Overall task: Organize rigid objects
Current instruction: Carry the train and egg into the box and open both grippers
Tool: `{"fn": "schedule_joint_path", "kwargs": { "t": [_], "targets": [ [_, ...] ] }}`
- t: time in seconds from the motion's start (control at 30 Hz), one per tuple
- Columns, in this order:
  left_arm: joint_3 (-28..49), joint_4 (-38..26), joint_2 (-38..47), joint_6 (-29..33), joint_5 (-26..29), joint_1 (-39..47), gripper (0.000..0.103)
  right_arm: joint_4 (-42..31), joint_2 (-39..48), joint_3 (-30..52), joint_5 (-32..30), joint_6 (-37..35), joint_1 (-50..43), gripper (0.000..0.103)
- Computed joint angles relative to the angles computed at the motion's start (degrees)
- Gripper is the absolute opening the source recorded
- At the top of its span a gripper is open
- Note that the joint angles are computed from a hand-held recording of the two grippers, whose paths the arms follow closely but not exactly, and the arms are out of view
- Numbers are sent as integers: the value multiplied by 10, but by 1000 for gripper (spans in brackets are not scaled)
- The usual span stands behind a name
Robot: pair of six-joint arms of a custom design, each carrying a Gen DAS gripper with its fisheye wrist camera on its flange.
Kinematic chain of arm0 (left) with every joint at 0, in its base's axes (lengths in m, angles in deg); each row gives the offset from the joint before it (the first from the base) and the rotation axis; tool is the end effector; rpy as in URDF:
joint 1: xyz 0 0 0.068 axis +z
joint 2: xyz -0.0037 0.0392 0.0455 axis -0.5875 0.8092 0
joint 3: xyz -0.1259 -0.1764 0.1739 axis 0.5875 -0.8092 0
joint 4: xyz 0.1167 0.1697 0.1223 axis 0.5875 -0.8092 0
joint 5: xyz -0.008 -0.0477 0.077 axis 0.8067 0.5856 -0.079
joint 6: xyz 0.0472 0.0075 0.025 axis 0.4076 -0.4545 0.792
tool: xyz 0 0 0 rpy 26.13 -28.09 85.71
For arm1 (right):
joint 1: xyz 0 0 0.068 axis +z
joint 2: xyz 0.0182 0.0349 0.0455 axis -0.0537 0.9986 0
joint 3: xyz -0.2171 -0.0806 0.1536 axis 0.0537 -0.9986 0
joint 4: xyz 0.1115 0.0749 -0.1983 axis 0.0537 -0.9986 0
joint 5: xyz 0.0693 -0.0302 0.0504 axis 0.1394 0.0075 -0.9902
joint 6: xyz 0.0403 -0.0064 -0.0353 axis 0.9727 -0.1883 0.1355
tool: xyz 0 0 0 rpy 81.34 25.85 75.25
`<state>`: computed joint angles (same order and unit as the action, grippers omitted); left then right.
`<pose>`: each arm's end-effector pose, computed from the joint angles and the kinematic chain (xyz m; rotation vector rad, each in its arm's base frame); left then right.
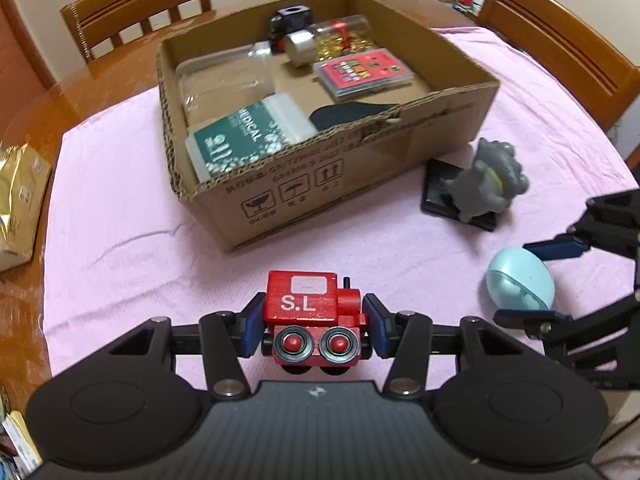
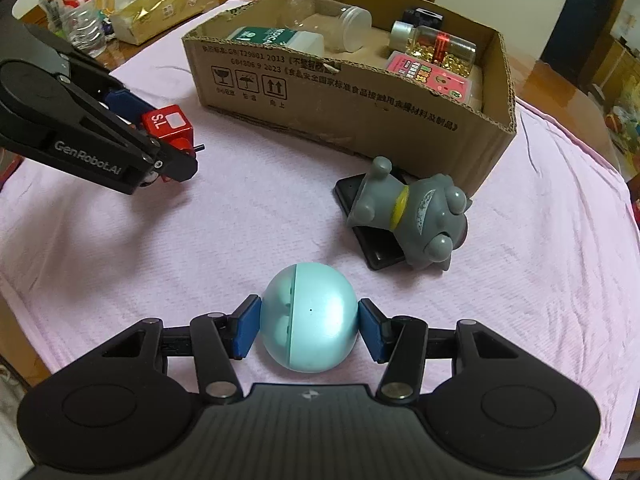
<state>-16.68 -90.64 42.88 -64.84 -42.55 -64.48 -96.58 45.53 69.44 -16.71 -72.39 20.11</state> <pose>0.2109 -0.1109 0.1763 0.4773 2.6515 -0.0680 0.1900 0.0833 0.1454 -0.7965 2.5843 0.1334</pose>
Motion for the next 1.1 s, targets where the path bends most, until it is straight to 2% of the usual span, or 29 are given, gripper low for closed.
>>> {"fn": "schedule_joint_path", "kwargs": {
  "t": [0.33,0.5,0.67,0.87,1.1],
  "targets": [
    [54,-95,-50,39,30,14,50,-133,-48,85,-57,-71,-57,58],
    [85,-116,-61,49,35,25,50,-149,-70,140,-66,-119,-85,58],
    [127,-110,-48,52,28,31,50,-119,-19,209,-85,-131,-114,58],
    [180,-78,-2,59,2,32,50,-71,104,282,-82,-121,-120,58],
    [238,-40,75,52,-2,47,50,-49,183,312,-62,-115,-114,58]
  ]
}}
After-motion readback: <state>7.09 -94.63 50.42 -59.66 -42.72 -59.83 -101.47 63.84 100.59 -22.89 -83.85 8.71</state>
